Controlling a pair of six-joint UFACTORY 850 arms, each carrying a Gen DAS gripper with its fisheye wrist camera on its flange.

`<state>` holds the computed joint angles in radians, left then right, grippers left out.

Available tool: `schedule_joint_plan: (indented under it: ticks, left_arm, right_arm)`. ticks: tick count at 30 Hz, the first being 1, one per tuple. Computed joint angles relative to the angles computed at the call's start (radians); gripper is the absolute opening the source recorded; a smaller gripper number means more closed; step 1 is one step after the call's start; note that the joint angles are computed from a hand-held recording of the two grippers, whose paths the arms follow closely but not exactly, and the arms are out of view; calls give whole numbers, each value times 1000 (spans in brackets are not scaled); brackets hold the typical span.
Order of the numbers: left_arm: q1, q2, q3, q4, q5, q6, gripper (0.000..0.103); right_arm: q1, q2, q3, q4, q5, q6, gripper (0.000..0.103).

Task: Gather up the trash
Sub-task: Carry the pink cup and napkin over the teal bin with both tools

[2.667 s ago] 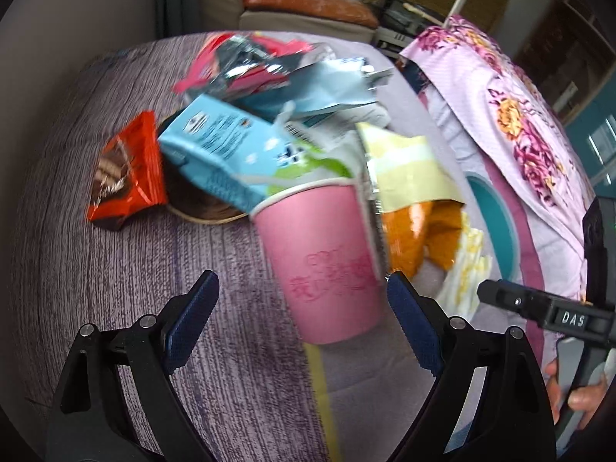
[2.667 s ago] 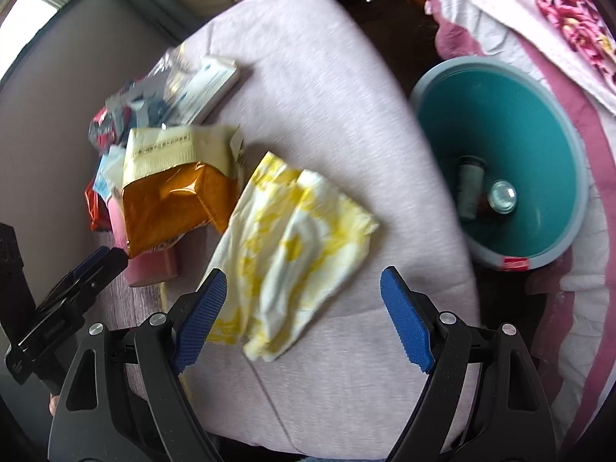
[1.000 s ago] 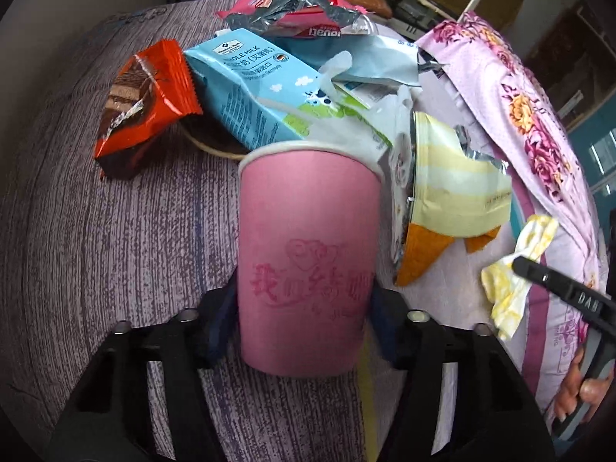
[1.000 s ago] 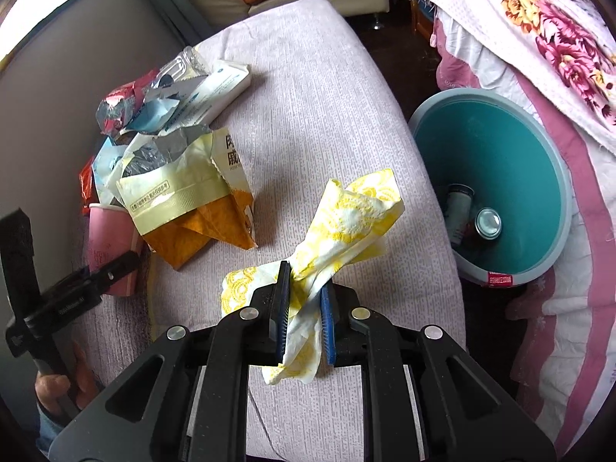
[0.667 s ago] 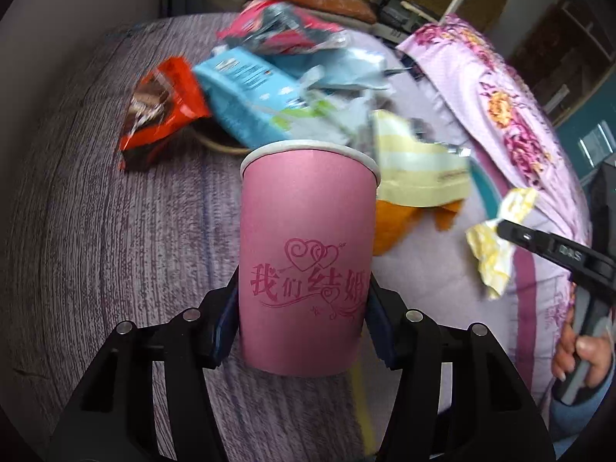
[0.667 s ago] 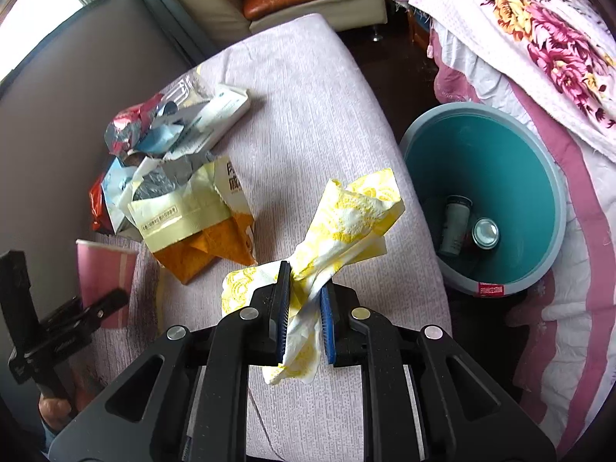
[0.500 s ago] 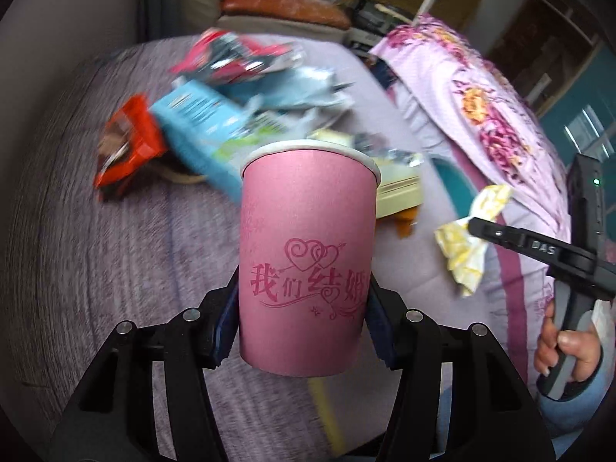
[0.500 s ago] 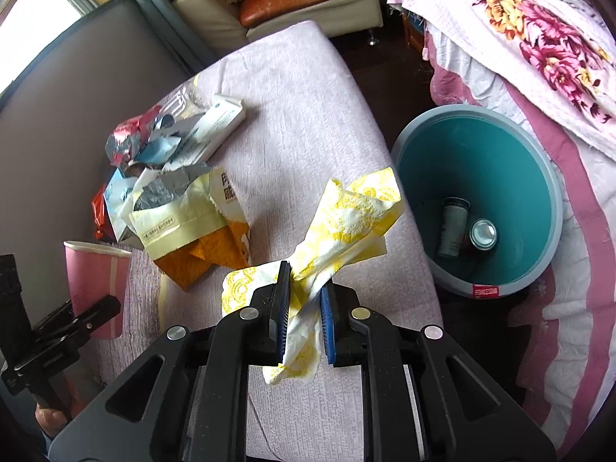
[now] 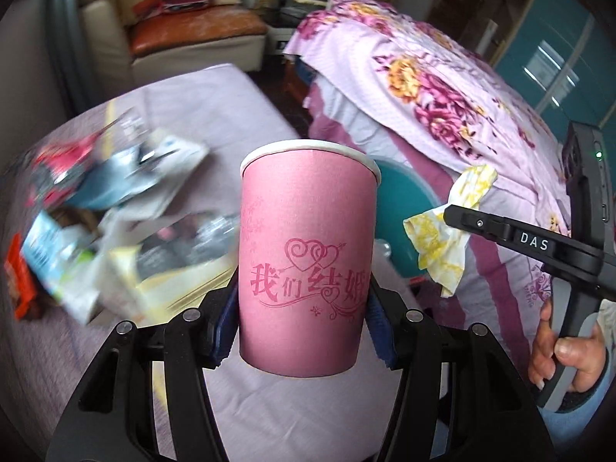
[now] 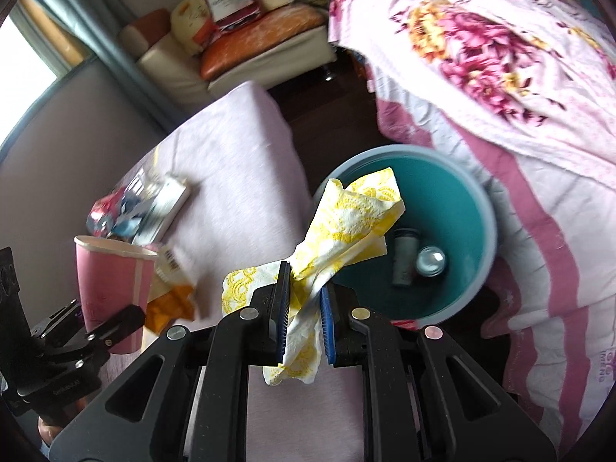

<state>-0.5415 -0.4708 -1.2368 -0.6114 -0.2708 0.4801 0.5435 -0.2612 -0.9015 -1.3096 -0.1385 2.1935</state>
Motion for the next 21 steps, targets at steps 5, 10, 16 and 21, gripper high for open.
schedule_joint_plan:
  ticks: [5, 10, 16, 21]
  left_arm:
    - [-50, -86, -112, 130, -34, -123, 58]
    - [-80, -171, -229, 217, -83, -208, 58]
    - [-99, -255, -341, 283, -139, -270, 58]
    - [-104, -307, -405, 314, -180, -302, 58]
  right_arm:
    - [-52, 29, 43, -123, 0, 121, 14]
    - [-98, 40, 71, -228, 9, 222, 14]
    - [-141, 26, 82, -244, 38, 234, 14]
    - [-169, 12, 90, -357, 60, 350, 14]
